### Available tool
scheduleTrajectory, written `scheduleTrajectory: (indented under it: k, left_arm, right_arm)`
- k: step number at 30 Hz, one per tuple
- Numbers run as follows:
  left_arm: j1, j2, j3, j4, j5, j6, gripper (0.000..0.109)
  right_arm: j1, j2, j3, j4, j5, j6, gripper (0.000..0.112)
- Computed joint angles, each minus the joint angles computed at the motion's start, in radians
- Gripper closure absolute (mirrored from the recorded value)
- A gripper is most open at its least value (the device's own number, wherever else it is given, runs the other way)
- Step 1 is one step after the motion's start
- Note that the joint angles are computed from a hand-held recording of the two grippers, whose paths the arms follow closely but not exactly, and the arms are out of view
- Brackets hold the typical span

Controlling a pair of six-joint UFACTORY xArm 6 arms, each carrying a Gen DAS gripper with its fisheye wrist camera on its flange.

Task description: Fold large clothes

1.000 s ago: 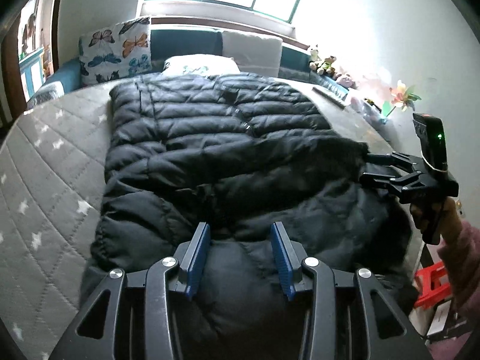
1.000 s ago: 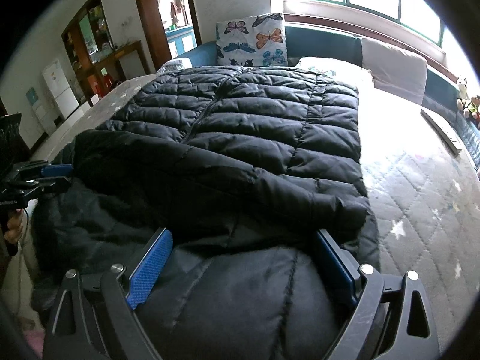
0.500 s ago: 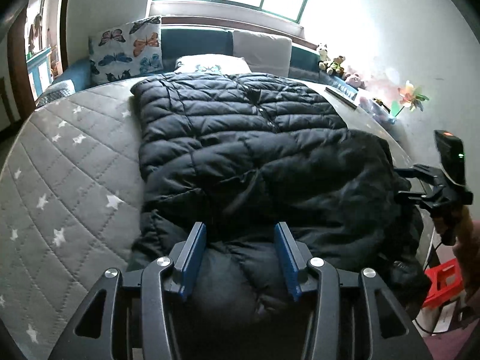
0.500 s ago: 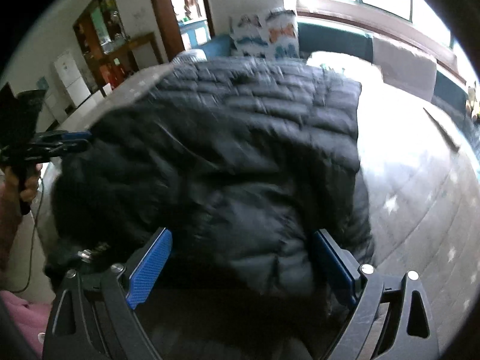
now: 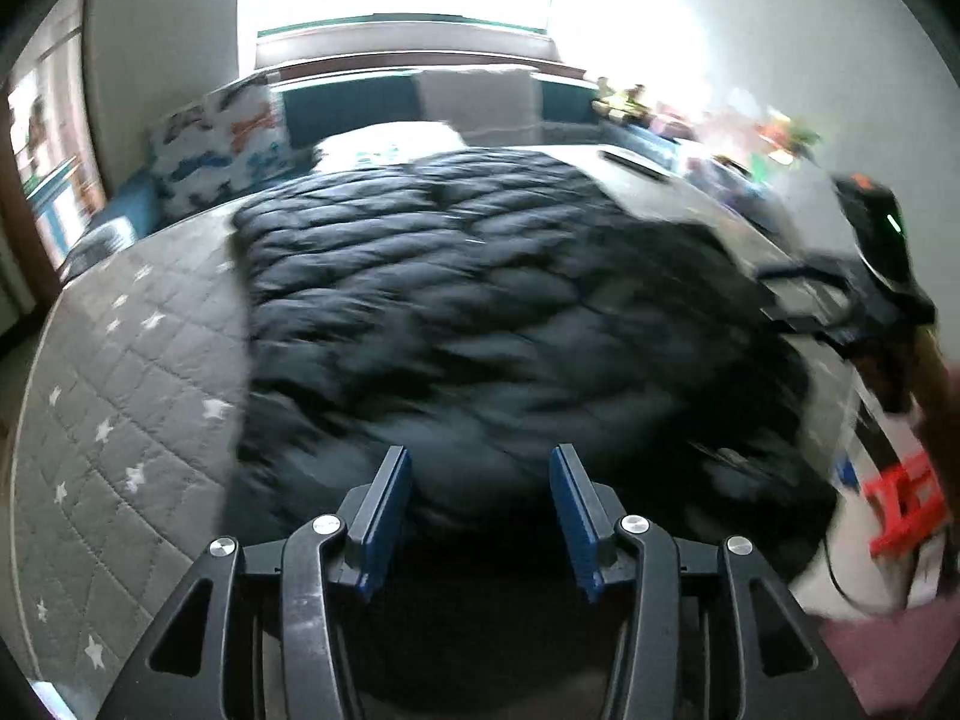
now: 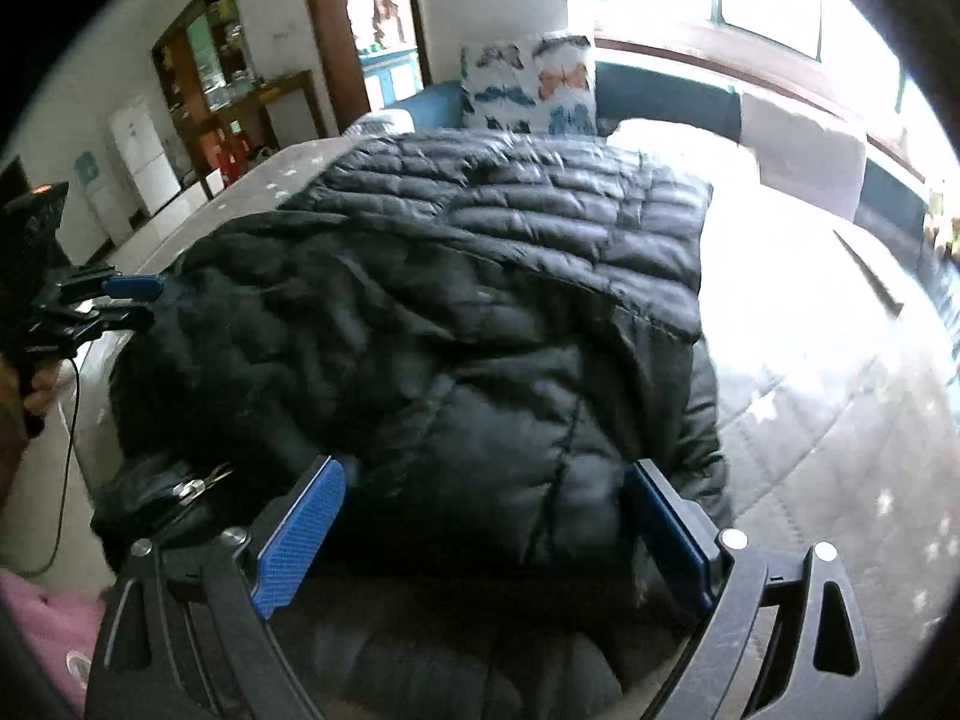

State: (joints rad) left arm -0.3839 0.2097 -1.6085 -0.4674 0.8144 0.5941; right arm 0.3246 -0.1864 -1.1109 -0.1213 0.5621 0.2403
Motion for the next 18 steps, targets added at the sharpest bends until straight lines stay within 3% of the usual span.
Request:
scheduleTrajectory:
  k: [4, 8, 12, 18]
  left_arm:
    - [-0.041, -0.119, 0.133, -0.023, 0.051, 0.082, 0.057]
    - [-0.068, -0.161, 0.189, -0.039, 0.148, 0.084, 0.057]
    - [-0.1, -0.192, 0.252, -0.01, 0.157, 0.073, 0.057]
    - [-0.134, -0.213, 0.304, 0.057, 0.097, 0.033, 0.057]
  right_arm:
    - [0.04, -0.068, 0.038, -0.072, 0.031, 0.004, 0.01]
    - [0.087, -0.119, 0.077, -0.132, 0.078, -0.016, 0.01]
    - [0.131, -0.169, 0.133, -0.15, 0.105, -0.062, 0.01]
    - [0.193, -0.206, 0.192, -0.2, 0.173, -0.103, 0.01]
